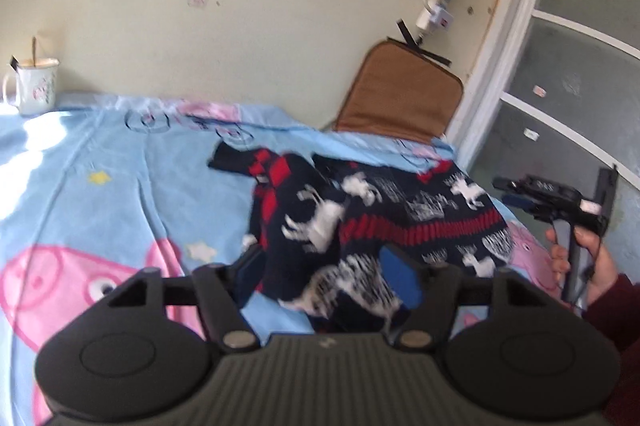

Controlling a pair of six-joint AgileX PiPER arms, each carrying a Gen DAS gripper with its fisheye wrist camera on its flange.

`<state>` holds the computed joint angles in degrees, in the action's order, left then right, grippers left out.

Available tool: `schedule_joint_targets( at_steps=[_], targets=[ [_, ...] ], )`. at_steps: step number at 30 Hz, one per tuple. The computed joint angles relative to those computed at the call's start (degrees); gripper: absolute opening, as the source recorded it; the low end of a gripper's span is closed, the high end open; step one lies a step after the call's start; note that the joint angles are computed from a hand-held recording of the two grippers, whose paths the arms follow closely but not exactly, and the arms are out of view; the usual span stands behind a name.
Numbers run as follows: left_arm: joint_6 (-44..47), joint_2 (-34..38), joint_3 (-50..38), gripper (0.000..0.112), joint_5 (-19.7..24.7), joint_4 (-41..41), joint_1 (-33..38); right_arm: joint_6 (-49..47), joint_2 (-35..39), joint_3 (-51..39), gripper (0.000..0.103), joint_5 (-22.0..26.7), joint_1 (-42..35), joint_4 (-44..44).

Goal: Fold small clothes

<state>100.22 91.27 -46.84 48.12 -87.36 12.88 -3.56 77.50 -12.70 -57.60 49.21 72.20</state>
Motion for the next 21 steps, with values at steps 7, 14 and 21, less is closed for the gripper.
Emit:
schedule_joint_targets(
  at_steps=[7, 14, 21],
  targets=[
    [-10.4, 11.82, -20.49, 0.093, -8.19, 1.46, -16.3, -2.58, -1.03, 0.11, 0.071, 1.56, -0.27, 1.73],
    [-20.88, 23.03, -32.28, 0.073, -15.99, 17.36, -28.07, -0.83, 2.94, -1.74, 0.021, 13.89, -9.37, -11.62],
    [-0.04, 13.72, -17.62, 0.022, -3.2, -0.02, -16.68, 12.18, -1.7, 4.03, 0.018, 12.76, -5.93, -35.87]
  ],
)
